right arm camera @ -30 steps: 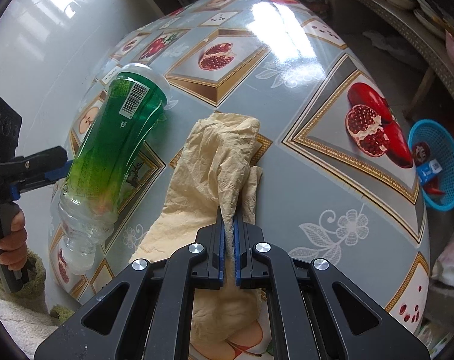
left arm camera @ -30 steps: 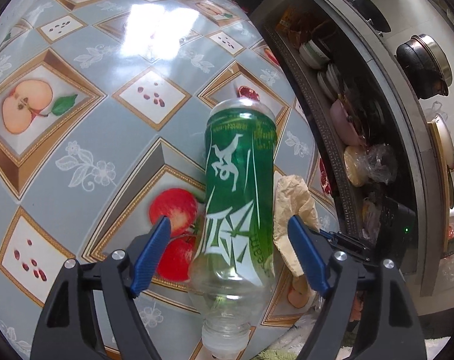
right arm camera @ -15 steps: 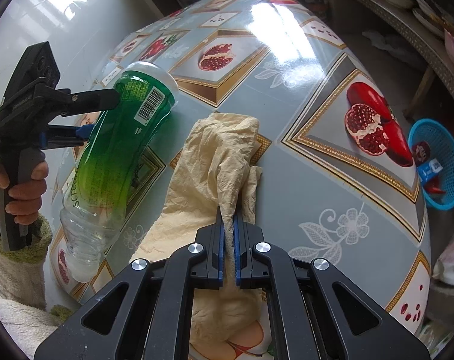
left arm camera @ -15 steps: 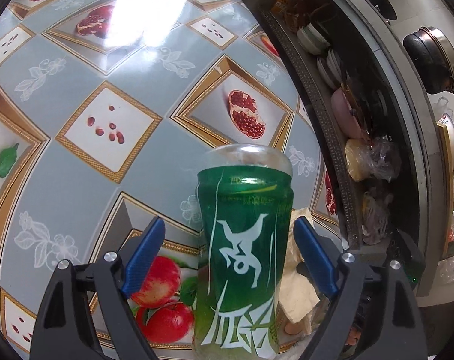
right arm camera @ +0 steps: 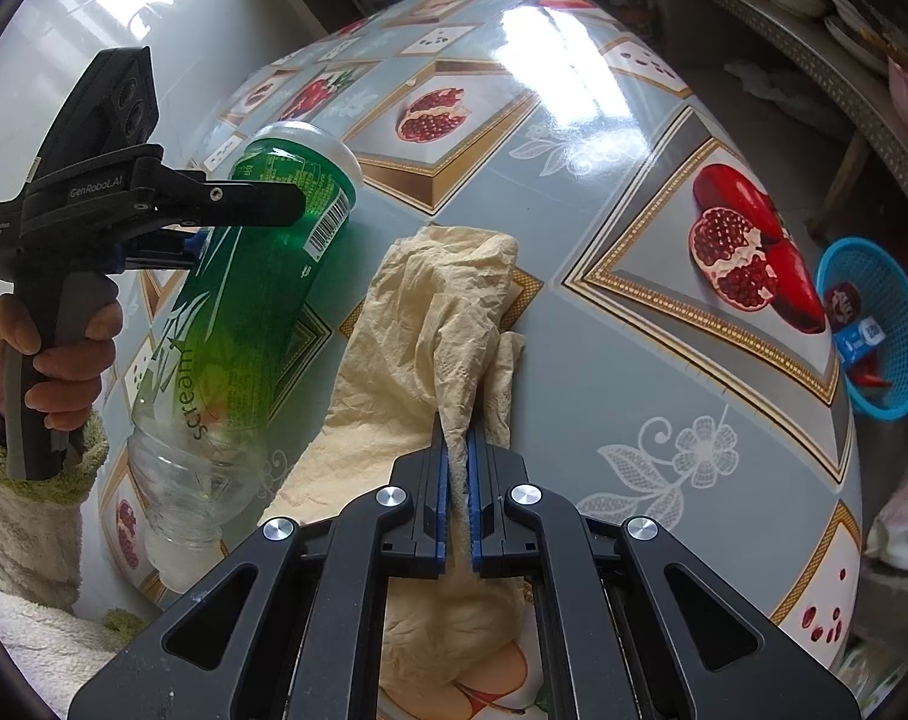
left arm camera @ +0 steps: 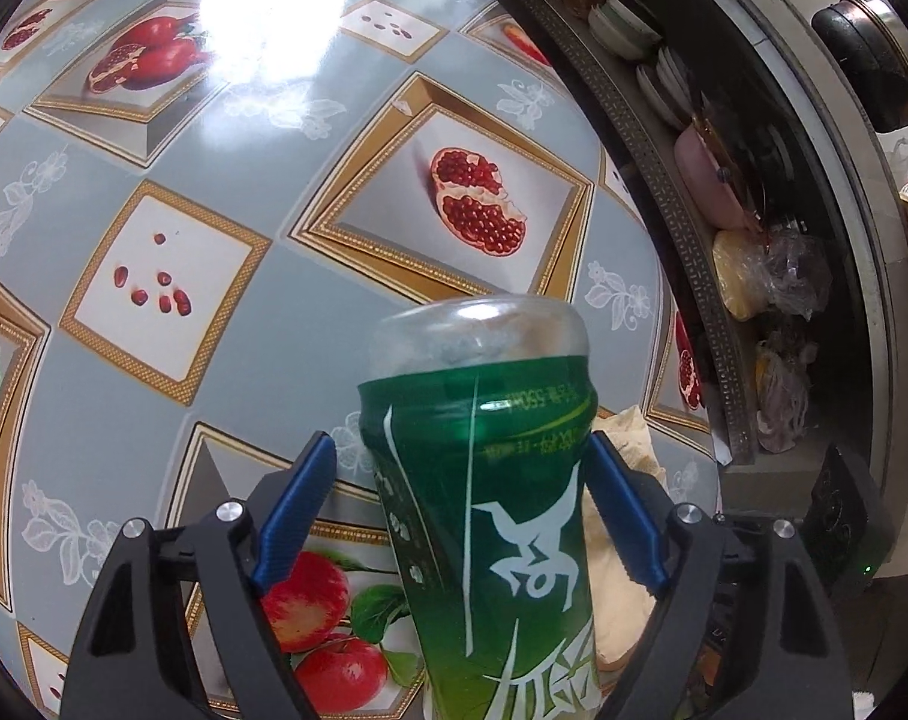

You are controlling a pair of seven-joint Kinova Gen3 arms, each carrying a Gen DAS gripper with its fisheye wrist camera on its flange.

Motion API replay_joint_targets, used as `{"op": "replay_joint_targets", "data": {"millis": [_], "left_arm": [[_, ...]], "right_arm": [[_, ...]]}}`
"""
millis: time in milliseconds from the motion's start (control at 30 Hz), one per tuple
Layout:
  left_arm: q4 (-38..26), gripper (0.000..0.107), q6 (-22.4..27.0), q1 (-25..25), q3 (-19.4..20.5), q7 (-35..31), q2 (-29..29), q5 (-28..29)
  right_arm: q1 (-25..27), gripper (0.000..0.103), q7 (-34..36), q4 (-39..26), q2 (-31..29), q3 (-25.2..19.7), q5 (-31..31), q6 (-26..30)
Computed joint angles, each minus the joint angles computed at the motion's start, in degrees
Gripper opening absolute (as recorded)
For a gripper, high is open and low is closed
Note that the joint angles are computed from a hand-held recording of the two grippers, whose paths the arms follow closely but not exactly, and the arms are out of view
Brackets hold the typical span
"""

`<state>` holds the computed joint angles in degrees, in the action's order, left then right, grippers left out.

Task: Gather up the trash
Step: 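Grasp the green plastic bottle with the left gripper while the right gripper holds the paper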

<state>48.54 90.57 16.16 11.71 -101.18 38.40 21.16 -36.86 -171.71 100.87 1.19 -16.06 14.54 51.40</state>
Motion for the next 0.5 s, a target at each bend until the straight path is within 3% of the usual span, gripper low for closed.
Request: {"op": "replay_joint_targets", "data": {"millis": [167, 500], "left_arm": [[-0.75, 0.068, 0.6, 0.25, 0.04, 0.8, 0.47, 0.19], [5.87, 0.068, -4.92, -1.86, 0.21, -1.01, -3.98, 2.01]], "right_arm": [[-0.02, 0.003, -0.22, 0.06, -0.08, -0.02, 0.07, -0.09], [0.01, 0.003, -0.39, 0.21, -0.2, -0.05, 0.09, -0.35]]}}
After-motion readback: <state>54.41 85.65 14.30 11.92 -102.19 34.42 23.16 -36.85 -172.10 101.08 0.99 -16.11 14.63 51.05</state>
